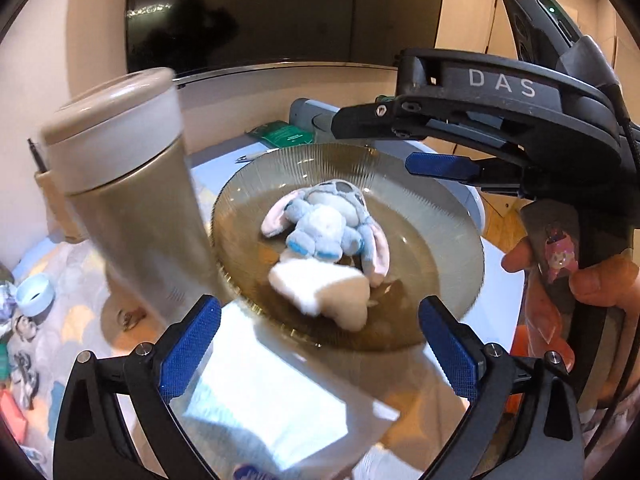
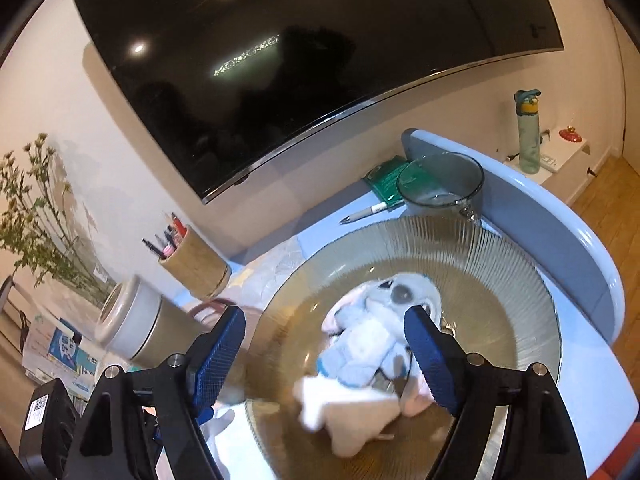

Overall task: Organize soft objects
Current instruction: 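Return both tools to the bed above the blue mask and blue cloth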

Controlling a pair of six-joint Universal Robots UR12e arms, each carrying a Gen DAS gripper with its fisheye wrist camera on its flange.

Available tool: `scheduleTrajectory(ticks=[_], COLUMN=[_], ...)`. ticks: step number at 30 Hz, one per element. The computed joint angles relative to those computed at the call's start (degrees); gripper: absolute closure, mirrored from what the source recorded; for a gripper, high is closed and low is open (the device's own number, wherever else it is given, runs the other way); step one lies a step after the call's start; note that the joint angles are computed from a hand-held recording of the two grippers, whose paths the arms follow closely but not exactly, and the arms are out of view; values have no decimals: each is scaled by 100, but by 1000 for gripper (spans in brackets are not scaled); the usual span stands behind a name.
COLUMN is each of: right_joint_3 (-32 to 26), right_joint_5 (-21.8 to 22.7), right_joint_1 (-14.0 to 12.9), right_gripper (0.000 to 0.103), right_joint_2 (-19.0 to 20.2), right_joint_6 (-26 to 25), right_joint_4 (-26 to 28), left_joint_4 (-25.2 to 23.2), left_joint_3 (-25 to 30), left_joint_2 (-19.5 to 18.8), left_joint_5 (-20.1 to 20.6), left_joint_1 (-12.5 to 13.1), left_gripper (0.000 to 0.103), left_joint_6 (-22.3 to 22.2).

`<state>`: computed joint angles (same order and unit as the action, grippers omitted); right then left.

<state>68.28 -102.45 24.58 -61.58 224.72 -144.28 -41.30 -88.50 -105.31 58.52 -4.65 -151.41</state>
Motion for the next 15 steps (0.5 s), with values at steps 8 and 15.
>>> scheduleTrajectory(ticks=[8, 15], right_joint_3=[-151, -606], right_joint_5=[-229, -126], right_joint_1=[351, 702], right_gripper=[23, 23], right_joint_2=[66, 366], right_joint_6=[-10, -322], right_joint_4=[420, 747], left_joint_4=[-108, -22], left_joint_3=[-233, -568], left_joint_2=[198, 397], left_joint_5=[-54, 171], left_joint_1=[317, 749], left_gripper=[4, 4], left_joint_6=[205, 337])
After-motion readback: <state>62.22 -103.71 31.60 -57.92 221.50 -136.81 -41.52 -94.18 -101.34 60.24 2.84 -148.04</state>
